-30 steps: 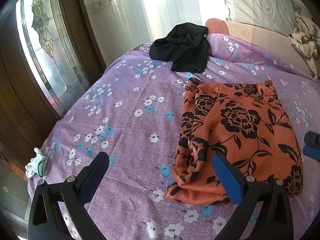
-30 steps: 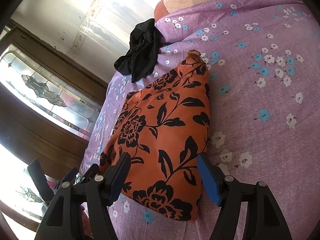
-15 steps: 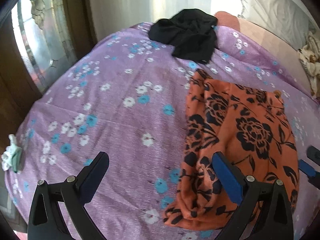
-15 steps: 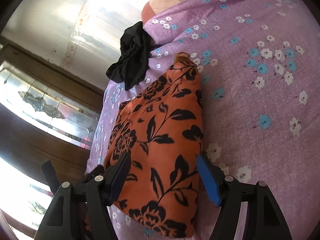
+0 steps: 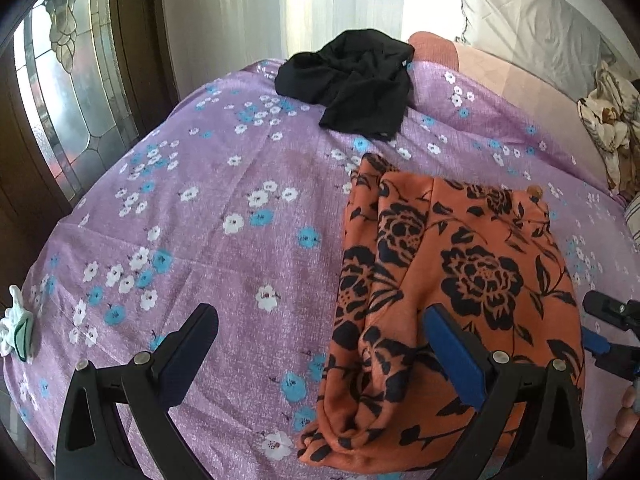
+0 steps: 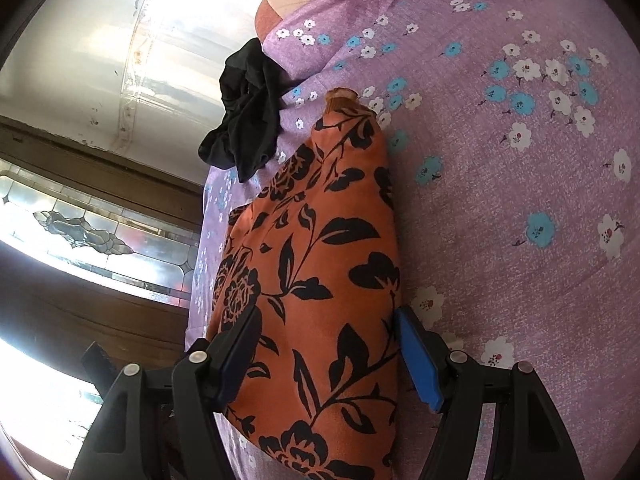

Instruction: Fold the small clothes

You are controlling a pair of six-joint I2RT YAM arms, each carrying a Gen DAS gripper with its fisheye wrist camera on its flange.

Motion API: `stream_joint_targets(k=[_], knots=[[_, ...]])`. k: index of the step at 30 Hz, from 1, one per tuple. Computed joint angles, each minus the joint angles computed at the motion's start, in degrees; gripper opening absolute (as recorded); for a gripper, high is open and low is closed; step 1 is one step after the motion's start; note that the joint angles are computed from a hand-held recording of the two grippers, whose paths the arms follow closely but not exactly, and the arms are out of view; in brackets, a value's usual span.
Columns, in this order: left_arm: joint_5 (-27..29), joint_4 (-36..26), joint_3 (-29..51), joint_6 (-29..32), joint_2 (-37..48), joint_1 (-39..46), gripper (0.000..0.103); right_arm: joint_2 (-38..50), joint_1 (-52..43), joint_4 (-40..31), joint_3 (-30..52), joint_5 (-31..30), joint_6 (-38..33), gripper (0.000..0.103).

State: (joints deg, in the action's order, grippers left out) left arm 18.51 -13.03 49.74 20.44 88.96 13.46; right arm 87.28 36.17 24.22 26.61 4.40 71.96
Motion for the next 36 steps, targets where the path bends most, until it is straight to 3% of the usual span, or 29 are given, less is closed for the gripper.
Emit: stream_joint_targets(k=[36], knots=[[-1.8, 1.4, -0.8, -0.6, -0.9, -2.4, 0.102, -1.3, -0.4, -0.8, -0.8, 2.3, 0.1, 0.072]])
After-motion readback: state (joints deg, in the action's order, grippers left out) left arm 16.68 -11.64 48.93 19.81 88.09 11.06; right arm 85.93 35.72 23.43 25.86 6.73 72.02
